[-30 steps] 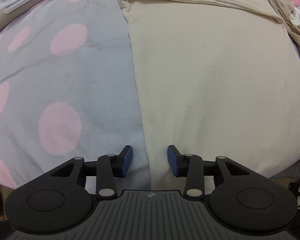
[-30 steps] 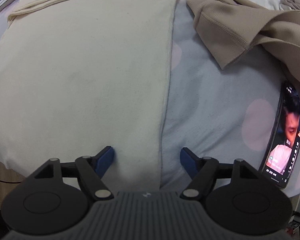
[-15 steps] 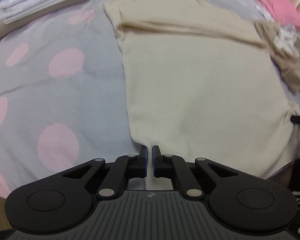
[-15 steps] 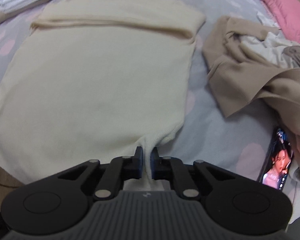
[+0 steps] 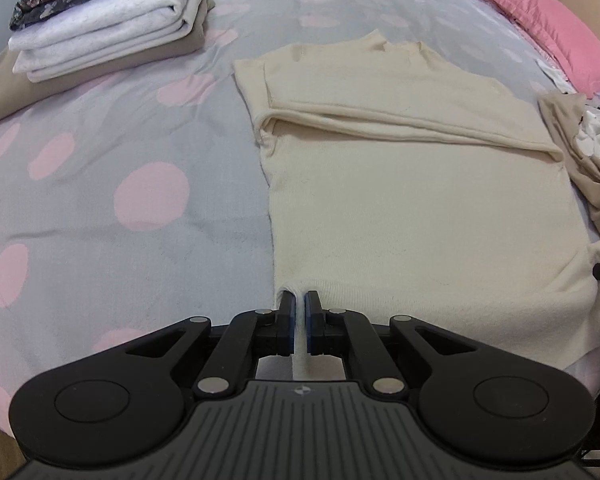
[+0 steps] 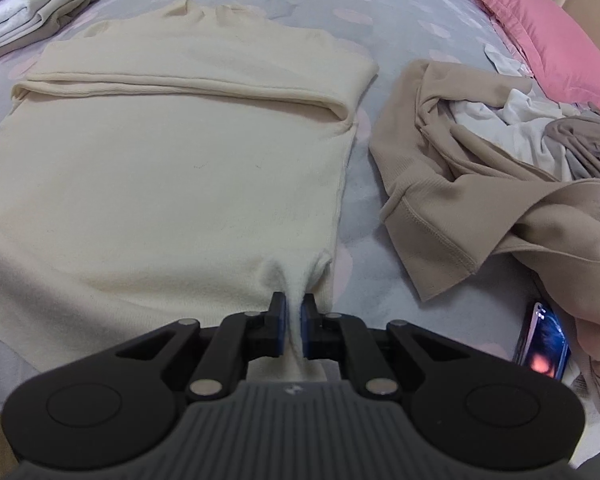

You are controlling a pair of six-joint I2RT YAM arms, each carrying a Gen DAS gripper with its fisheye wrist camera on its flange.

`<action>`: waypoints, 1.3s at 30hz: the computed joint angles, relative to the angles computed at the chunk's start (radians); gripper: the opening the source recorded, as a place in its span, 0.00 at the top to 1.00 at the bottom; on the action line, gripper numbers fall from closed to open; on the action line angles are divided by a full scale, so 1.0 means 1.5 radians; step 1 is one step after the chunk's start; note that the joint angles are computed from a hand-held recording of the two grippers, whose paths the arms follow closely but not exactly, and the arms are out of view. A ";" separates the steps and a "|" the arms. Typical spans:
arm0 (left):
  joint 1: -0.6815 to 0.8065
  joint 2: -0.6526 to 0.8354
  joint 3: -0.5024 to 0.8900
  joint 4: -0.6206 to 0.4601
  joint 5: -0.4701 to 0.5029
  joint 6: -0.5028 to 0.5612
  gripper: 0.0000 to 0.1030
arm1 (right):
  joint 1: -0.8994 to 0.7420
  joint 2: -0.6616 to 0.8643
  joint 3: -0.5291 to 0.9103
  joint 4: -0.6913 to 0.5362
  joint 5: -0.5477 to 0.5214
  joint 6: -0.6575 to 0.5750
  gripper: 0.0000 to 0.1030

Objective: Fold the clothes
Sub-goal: 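Grasp the sweater hem with both tools, then lift the hem with both tools and fold it toward the collar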

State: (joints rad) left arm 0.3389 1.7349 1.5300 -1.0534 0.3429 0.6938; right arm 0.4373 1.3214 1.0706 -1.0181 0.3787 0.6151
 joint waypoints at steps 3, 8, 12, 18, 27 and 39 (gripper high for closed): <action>-0.007 0.004 -0.015 0.011 -0.015 0.000 0.96 | 0.012 0.008 -0.011 0.013 0.016 -0.014 0.90; -0.013 -0.041 -0.069 0.064 -0.023 0.034 0.87 | 0.051 0.007 -0.023 0.019 0.063 -0.032 0.86; -0.007 -0.114 -0.141 0.141 -0.015 0.076 0.78 | 0.082 -0.009 -0.031 0.016 0.127 -0.013 0.59; 0.007 -0.209 -0.227 0.204 0.051 0.176 0.73 | 0.150 -0.057 -0.054 0.060 0.204 -0.056 0.54; -0.011 -0.284 -0.308 0.117 0.085 0.409 0.59 | 0.248 -0.067 -0.085 0.114 0.107 -0.235 0.52; -0.013 -0.383 -0.474 0.207 0.019 0.634 0.53 | 0.335 -0.037 -0.099 0.097 0.120 -0.353 0.51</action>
